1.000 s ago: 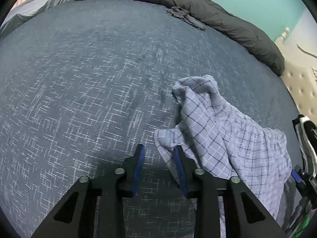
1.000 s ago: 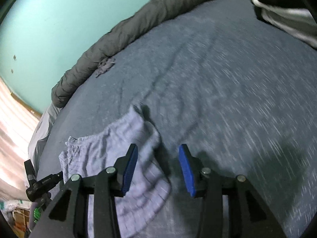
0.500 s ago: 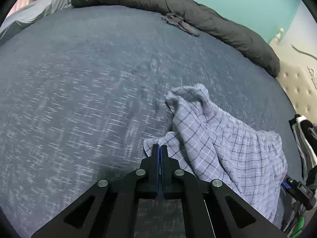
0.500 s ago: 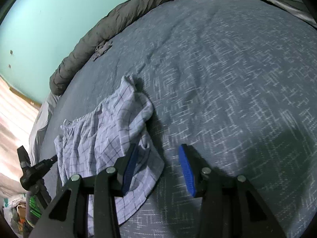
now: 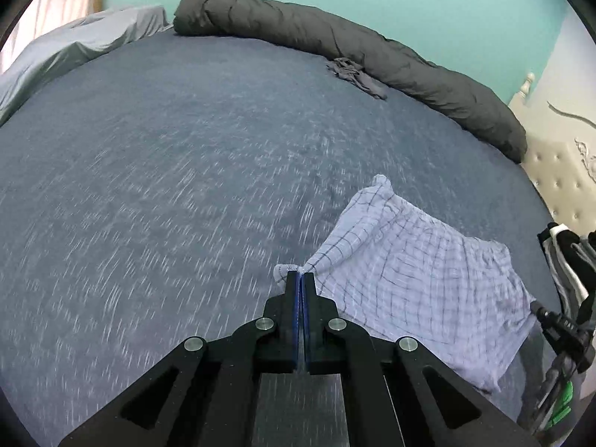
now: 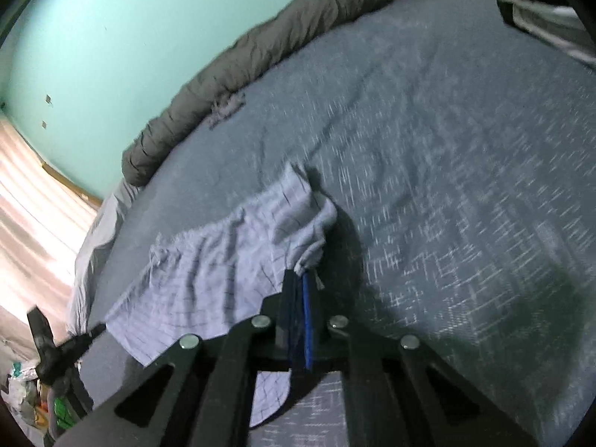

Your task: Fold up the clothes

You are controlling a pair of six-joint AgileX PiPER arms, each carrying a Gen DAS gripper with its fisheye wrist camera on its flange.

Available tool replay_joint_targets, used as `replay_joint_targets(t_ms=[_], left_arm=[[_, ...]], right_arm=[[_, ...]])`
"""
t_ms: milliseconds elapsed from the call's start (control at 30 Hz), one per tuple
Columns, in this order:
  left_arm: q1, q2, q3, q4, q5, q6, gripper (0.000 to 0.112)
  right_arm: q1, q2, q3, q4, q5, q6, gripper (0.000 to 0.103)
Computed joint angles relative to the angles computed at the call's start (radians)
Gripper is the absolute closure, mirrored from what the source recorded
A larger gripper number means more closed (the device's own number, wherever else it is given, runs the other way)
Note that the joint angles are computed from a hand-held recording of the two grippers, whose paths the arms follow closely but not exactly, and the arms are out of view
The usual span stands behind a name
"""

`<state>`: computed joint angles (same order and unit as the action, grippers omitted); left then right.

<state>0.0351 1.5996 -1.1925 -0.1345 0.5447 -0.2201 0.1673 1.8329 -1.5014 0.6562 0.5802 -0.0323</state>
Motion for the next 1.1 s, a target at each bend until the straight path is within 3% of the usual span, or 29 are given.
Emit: replay_joint_targets(t_ms=[167, 333, 433, 500, 567, 633, 733, 933, 1100], left_arm=[[0.018, -0.021, 0.036, 0.009, -0.012, -0.035, 0.111], [0.046, 0.064, 0.021, -0.026, -0.018, -0.034, 0.111], [0.045, 0.104, -0.003, -0.016, -0.011, -0.054, 0.111], [0.033, 0.109, -0.013, 0.051, -0.008, -0.117, 0.111], [0.02, 0.096, -0.009, 0.148, -0.003, -0.22, 0.11], [-0.002, 0.084, -0.015, 0.273, 0.006, -0.351, 0.105], [-0.046, 0.058, -0.011, 0.368, 0.004, -0.45, 0.101], [-0.194, 0.123, -0.071, 0.306, -0.024, -0.345, 0.1], [-0.242, 0.178, -0.122, 0.289, -0.004, -0.319, 0.1]], right_arm=[[-0.02, -0.096, 0.089, 0.062, -0.036, -0.026, 0.1], [-0.034, -0.038, 0.064, -0.034, 0.008, 0.083, 0.1], [-0.049, -0.01, 0.075, 0.086, -0.013, -0.014, 0.1], [-0.041, -0.006, 0.053, 0.107, -0.031, -0.06, 0.097], [-0.012, 0.01, -0.004, 0.028, -0.025, -0.036, 0.097], [0.021, 0.042, -0.064, -0.021, 0.001, -0.022, 0.097], [0.051, 0.087, -0.113, 0.03, 0.049, -0.074, 0.097], [0.101, 0.157, -0.213, 0.017, 0.139, -0.133, 0.097], [0.038, 0.062, -0.061, 0.131, 0.082, -0.196, 0.097]])
